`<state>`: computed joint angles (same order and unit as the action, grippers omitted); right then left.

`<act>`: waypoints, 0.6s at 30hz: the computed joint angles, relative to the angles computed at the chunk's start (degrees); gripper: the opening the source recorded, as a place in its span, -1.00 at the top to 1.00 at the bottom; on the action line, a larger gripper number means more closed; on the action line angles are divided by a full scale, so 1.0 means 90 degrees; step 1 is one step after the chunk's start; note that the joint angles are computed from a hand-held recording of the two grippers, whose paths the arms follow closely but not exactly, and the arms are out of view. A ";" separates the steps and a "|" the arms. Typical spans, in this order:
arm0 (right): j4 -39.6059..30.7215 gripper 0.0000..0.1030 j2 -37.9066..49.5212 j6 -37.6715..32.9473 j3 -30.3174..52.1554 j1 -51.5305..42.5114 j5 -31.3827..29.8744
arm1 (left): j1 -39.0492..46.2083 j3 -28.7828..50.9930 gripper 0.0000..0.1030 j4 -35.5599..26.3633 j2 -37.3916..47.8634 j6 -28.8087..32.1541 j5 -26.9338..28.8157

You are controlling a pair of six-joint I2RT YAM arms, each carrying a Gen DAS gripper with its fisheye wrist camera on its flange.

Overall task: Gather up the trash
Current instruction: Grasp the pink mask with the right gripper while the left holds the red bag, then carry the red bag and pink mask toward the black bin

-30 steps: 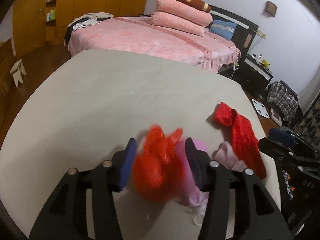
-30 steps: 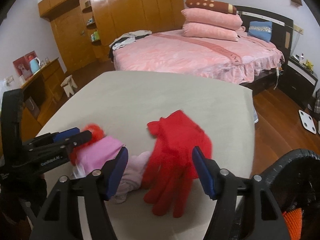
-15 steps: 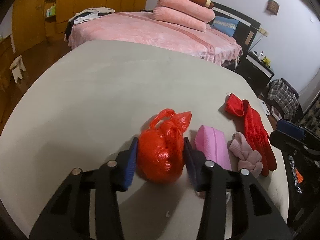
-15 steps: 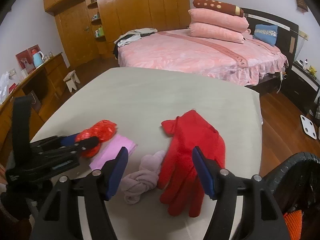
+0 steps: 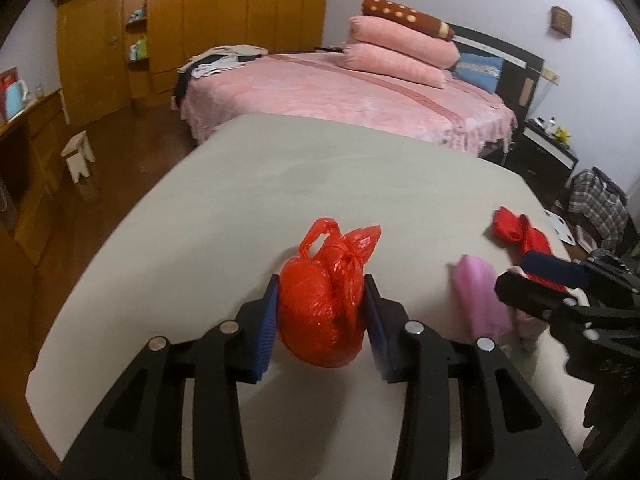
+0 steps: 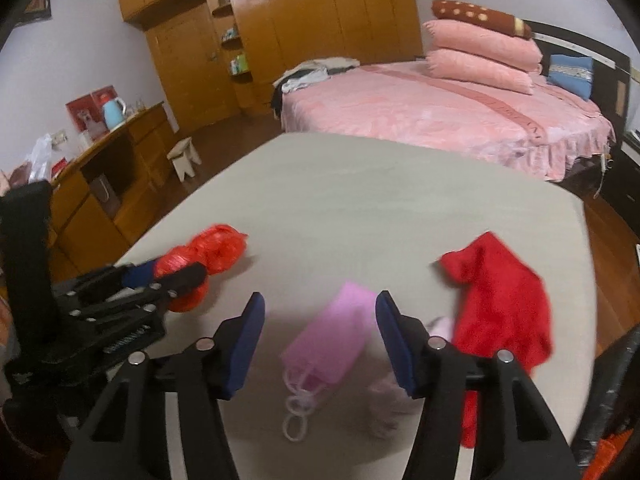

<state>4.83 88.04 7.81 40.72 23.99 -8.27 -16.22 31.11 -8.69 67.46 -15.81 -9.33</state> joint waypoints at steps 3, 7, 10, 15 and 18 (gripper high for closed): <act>0.0040 -0.02 0.0386 0.0076 0.0131 0.0175 0.0136 | 0.0245 -0.0095 0.26 -0.0029 -0.0123 0.0106 0.0084; -0.0019 -0.01 0.0715 0.0112 0.0194 0.0294 0.0486 | 0.0432 -0.0172 0.26 -0.0017 -0.0209 0.0166 0.0196; 0.0063 0.13 0.0735 -0.0021 0.0128 0.0385 0.0670 | 0.0450 -0.0222 0.25 0.0054 -0.0221 0.0138 0.0215; 0.0085 0.70 0.0661 -0.0131 0.0040 0.0343 0.0661 | 0.0293 -0.0150 0.25 -0.0005 -0.0211 0.0005 0.0117; 0.0069 0.75 0.0401 -0.0086 -0.0049 0.0133 0.0299 | 0.0170 -0.0086 0.25 -0.0158 -0.0309 -0.0091 0.0052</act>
